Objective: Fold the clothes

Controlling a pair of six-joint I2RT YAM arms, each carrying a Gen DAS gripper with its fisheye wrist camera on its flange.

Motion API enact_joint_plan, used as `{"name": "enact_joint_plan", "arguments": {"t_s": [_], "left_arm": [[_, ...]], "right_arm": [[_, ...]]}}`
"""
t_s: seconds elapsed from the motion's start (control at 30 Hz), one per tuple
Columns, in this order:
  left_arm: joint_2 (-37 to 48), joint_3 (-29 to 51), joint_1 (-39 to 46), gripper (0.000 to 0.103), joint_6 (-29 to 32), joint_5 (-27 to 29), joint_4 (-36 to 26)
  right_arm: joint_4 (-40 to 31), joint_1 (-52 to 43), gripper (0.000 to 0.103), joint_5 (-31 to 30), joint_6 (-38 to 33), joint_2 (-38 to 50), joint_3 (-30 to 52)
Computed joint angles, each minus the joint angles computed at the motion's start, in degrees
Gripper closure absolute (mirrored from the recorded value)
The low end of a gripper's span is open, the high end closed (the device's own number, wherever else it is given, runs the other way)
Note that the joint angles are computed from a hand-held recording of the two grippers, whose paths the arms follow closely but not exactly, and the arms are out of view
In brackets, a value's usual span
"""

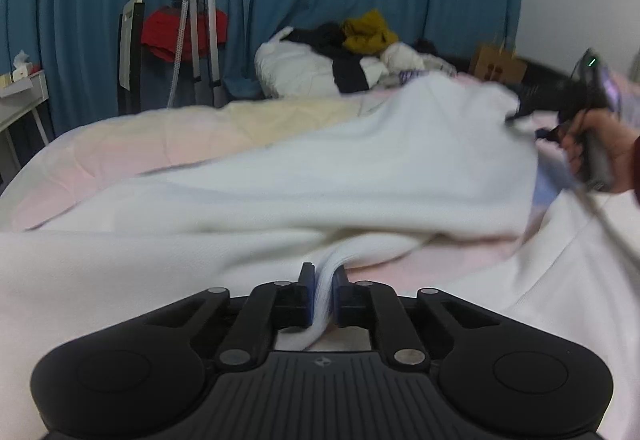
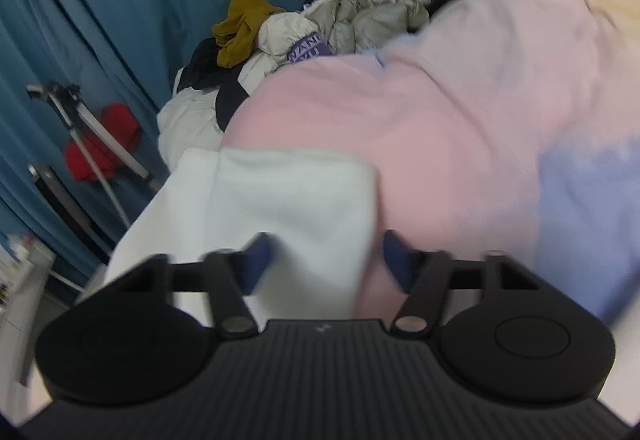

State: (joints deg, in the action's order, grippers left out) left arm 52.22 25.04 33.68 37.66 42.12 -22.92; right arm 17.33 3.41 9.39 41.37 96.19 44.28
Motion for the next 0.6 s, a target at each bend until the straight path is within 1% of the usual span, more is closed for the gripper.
{"name": "enact_joint_plan", "arguments": {"t_s": [0.03,0.07,0.1,0.17,0.2,0.23,0.33,0.43,0.5,0.53,0.6], "left_arm": [[1.03,1.94,1.97,0.096,1.45,2.59,-2.6],[2.17,3.95,3.85,0.097,2.98,5.06,-5.3],[3.41,6.02,5.64,0.097,4.63,7.43,-8.13],[6.3,10.51,10.24,0.097,11.37,11.94,-15.93],[8.14,12.8,12.25,0.097,15.2,13.88,-19.88],[9.55,14.58,13.72,0.097,19.43,15.09,-23.64],[14.34,20.12,17.88,0.097,33.07,17.75,-35.71],[15.69,20.69,19.53,0.097,43.05,15.8,-42.25],[13.85,18.25,18.65,0.097,47.05,12.93,-43.22],[12.8,16.98,18.09,0.097,48.67,11.46,-43.45],[9.92,13.93,16.52,0.097,47.52,8.47,-41.79]], "right_arm": [[-1.99,0.77,0.081,2.12,-0.41,0.12,1.55],[-2.93,1.28,0.091,3.58,-0.74,-0.36,2.35],[-3.33,1.66,0.091,4.9,-1.23,-1.53,2.58],[-3.48,1.71,0.093,6.19,-2.5,-4.68,2.64],[-4.2,1.42,0.094,6.03,-2.81,-6.84,2.73],[-5.0,1.2,0.097,6.15,-3.2,-9.37,2.63],[-4.63,0.41,0.097,8.26,-4.41,-17.63,-1.07],[-4.18,-1.52,0.097,11.4,-4.27,-23.93,-7.88],[-4.73,-4.52,0.097,10.66,-2.62,-27.26,-13.96],[-5.6,-6.17,0.097,9.93,-1.84,-27.81,-16.6],[-5.01,-8.34,0.097,8.91,-0.49,-27.41,-20.98]]}}
